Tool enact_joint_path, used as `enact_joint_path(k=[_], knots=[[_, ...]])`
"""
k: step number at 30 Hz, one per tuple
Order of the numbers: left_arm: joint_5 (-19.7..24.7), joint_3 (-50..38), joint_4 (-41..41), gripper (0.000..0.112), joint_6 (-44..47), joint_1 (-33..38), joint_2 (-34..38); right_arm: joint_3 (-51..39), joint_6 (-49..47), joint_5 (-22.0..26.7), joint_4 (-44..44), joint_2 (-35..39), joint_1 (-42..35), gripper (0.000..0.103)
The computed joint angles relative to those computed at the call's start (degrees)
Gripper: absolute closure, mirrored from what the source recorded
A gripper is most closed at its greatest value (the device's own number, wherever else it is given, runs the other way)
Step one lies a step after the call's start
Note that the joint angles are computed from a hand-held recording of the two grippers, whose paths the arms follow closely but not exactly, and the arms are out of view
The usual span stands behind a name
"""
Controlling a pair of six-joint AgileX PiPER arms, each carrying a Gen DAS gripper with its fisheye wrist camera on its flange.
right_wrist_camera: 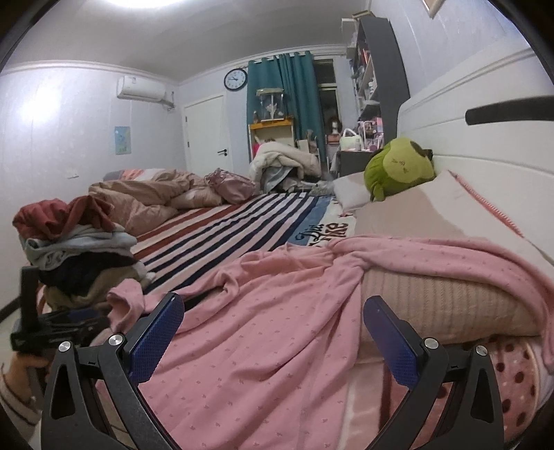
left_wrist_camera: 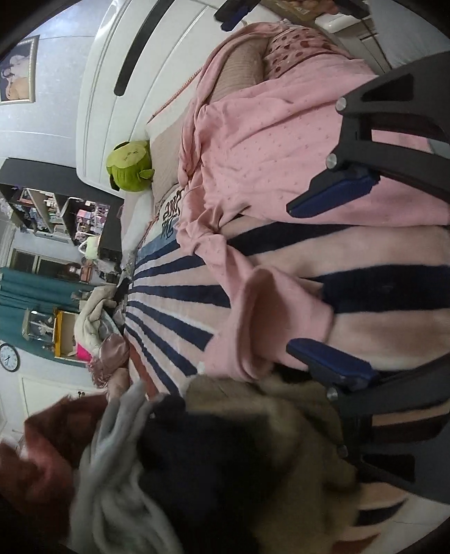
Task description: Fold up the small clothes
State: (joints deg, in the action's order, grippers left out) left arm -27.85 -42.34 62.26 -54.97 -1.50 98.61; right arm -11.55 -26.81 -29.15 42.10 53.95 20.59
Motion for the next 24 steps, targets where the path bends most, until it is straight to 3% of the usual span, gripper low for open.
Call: enact_joint_path(k=[2,4,6,10,12,15,19,22,24], knots=[[1.8,-4.3,1.5,0.044,-4.2,-1.3,2.8,-0.1,3.4,-0.1,-3.9,1.1,-1.3,0.0],[3.5,-9.2,5.5,0.047,-10.7,-2.4,6.2,-0.5,2.1,-0.1,-2.4,1.0,-0.8,0.0],[5.0,-13.0,9.3,0.06,-16.4,-2.8,9.2,-0.6,4.0,0.6,-3.6,1.2,-1.5,0.0],[7.4,-19.9,19.4,0.109,-29.6,-3.8,14.1,-0.1,16.4,2.7,-16.5,2.2,-7.2,0.0],[5.8,-19.3,18.0,0.109,-28.0,-3.3,12.9,0.5,22.8,2.3,-23.8,2.9,-10.0,0.0],[0.4,-15.0,12.8,0.109,-19.9,-2.6,6.5,1.3,28.2,1.7,-30.8,2.8,-13.4,0.0],[-17.4,-12.9,20.2,0.109,-21.3,-1.2,-1.6,3.1,41.6,0.0,-46.0,2.4,-21.3,0.0],[-28.9,-18.1,30.0,0.109,-28.7,-4.7,0.5,4.2,50.5,-0.7,-56.0,1.0,-26.8,0.0],[-32.5,-23.3,36.3,0.109,-34.8,-8.4,5.3,4.8,55.9,-0.4,-62.7,-0.6,-30.2,0.0]])
